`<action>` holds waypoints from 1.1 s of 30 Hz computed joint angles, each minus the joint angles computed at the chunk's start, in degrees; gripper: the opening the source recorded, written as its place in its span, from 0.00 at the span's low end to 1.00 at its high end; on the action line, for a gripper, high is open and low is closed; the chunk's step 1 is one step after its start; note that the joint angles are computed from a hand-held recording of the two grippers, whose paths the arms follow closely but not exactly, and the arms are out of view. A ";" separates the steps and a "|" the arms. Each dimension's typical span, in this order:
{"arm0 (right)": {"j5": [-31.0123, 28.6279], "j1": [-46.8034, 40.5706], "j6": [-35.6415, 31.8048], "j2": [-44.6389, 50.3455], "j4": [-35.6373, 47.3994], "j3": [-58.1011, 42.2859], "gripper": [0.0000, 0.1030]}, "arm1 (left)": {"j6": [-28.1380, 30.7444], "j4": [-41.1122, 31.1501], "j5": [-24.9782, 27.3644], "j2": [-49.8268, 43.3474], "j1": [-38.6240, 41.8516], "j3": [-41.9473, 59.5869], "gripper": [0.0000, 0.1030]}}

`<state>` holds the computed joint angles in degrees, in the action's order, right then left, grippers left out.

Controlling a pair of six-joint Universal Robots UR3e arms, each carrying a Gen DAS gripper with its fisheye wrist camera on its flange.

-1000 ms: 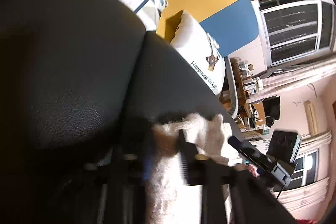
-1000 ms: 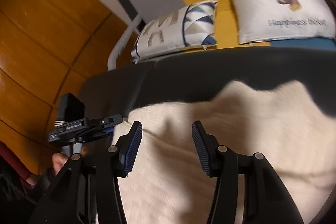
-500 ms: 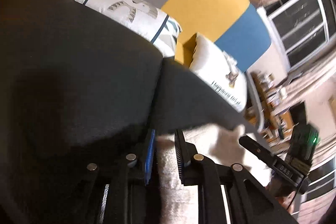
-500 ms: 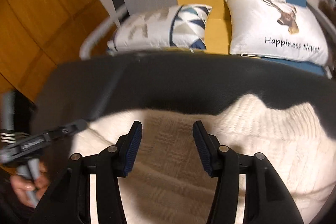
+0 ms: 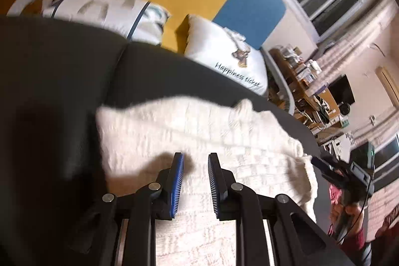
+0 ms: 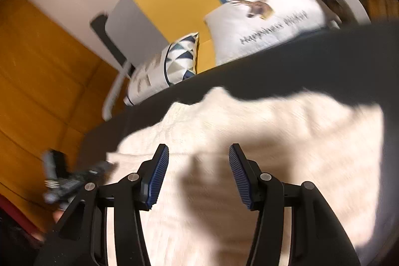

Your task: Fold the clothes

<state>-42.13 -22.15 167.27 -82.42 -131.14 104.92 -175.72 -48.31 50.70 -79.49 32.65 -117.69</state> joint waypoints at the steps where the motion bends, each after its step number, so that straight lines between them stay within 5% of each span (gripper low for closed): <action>1: 0.52 -2.51 -1.22 -1.80 0.91 2.09 0.53 | -0.95 1.04 0.11 0.23 -0.12 -0.82 0.18; 4: 4.09 -8.15 -7.33 -3.68 9.95 4.00 0.53 | -0.84 1.85 0.12 3.76 0.03 -3.63 0.18; 11: 0.51 -8.58 -9.53 -1.16 8.39 6.54 0.53 | -1.45 3.71 5.49 0.19 -3.84 -2.70 0.18; 12: -1.18 -7.75 -10.48 -1.13 7.58 6.57 0.44 | -1.77 4.38 5.77 0.10 -4.04 -3.03 0.18; 13: -3.83 -6.07 -9.67 -1.08 4.65 6.81 0.22 | -2.03 5.25 6.54 0.18 -4.52 -3.20 0.18; 14: -5.08 -4.86 -9.10 -0.73 3.30 6.52 0.10 | -2.08 5.84 7.95 0.05 -5.40 -2.91 0.18; 15: -5.17 -4.51 -8.94 -0.99 2.66 6.65 0.08 | -2.30 6.61 9.31 0.13 -6.09 -3.01 0.17; 19: -5.04 -4.95 -8.48 -5.59 -3.18 8.99 0.08 | -3.65 9.50 11.87 1.06 -7.37 -4.66 0.16; 23: -14.49 -1.52 -7.36 -0.70 -2.27 4.96 0.08 | -3.37 10.79 11.09 3.99 -8.74 -5.51 0.16; 26: -10.81 -4.40 -6.55 -1.84 -0.94 6.42 0.12 | -3.13 9.50 14.00 2.28 -11.35 -2.97 0.16; 28: -11.29 -5.71 -4.76 -4.45 -1.91 7.63 0.26 | -3.18 7.04 15.67 0.72 -11.96 -1.58 0.16; 33: -7.11 -6.07 -6.22 -10.87 -6.53 9.36 0.27 | -0.62 7.54 16.19 2.47 -11.02 -4.31 0.16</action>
